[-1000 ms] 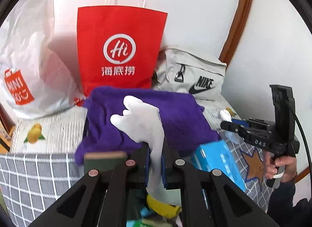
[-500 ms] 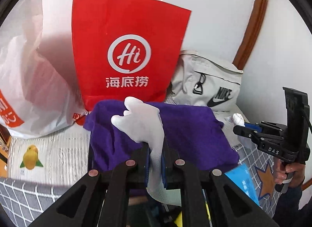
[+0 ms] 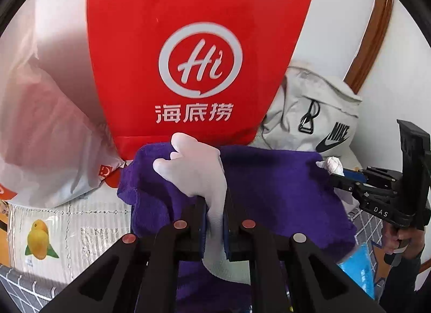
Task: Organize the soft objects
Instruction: 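Lower the gloves onto the purple towel and open both grippers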
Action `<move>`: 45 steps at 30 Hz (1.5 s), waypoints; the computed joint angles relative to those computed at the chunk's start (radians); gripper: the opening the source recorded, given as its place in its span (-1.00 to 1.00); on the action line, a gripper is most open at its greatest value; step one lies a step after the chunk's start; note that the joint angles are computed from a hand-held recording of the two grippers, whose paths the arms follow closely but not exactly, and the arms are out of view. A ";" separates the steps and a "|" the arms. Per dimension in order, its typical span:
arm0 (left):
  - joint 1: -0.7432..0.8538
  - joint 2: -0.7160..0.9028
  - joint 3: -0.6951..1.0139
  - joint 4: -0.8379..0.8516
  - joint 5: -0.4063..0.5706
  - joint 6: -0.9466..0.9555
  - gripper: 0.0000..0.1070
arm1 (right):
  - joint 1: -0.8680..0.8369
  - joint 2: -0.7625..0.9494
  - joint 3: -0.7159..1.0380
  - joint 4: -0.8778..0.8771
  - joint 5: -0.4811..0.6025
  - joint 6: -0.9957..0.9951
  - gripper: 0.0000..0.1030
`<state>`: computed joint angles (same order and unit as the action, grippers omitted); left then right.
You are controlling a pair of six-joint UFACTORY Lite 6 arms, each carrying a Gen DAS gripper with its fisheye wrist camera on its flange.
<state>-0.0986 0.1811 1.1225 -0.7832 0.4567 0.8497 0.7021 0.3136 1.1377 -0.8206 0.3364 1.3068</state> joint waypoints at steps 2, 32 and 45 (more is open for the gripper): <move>-0.002 0.043 0.027 0.006 0.002 -0.009 -0.82 | -0.010 0.036 0.021 0.033 -0.011 -0.044 -0.60; -0.070 0.103 0.072 0.402 -0.075 -0.412 0.26 | -0.078 0.115 0.050 0.294 -0.002 -0.317 -0.08; 0.040 -0.348 -0.241 0.390 -0.066 -0.406 0.26 | 0.123 -0.200 -0.104 0.120 0.177 -0.041 -0.07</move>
<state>-0.0590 -0.1666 0.8811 -0.3937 0.3910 0.4435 0.8251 0.1141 1.0333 -0.7001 0.5138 1.2660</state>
